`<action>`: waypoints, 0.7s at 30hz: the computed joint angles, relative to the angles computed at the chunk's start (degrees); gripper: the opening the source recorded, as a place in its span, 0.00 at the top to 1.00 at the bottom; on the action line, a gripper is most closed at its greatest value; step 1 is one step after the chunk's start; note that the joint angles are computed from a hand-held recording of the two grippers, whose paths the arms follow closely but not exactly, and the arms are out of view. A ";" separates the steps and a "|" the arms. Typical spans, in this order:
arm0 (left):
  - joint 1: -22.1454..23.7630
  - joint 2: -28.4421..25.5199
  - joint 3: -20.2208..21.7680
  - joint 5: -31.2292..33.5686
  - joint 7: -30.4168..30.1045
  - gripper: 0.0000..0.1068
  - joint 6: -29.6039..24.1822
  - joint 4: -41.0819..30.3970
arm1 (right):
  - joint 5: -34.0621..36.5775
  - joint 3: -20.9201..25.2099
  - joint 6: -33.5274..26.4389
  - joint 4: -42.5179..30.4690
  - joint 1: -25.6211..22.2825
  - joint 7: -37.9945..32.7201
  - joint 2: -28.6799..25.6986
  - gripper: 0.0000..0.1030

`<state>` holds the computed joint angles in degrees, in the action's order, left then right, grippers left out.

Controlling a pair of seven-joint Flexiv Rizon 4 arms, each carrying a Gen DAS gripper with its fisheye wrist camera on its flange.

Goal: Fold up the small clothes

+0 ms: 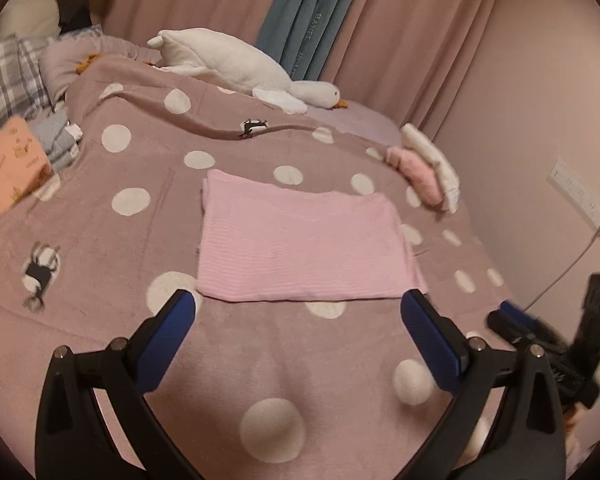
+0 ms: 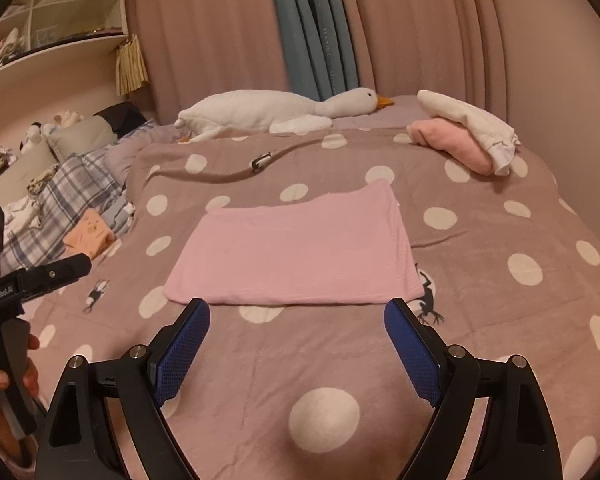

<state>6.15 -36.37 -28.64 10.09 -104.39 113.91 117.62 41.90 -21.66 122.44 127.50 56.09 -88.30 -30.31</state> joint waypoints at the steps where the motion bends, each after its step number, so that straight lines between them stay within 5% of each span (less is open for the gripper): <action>1: 1.49 -0.49 -1.50 0.48 -0.91 0.04 0.96 0.45 | 0.62 -0.62 -0.46 0.02 0.66 -0.11 0.03 0.14; 6: 0.05 1.82 1.06 -2.10 -3.28 0.04 -0.97 1.53 | 0.78 -0.62 -0.68 0.68 0.87 1.72 0.19 0.14; 10: 5.04 -0.17 -3.87 -0.40 -4.42 0.04 -1.62 1.74 | 1.51 -1.66 -0.84 0.90 2.25 2.09 0.06 0.14; 16: -4.20 1.42 6.52 -3.32 -2.53 0.04 1.12 0.80 | 1.11 -2.92 -1.38 0.76 3.23 3.00 -0.26 0.14; 21: -5.27 0.67 7.75 -4.19 0.29 0.04 -1.69 -0.42 | -0.66 -1.76 -1.64 0.49 1.49 5.08 -0.52 0.14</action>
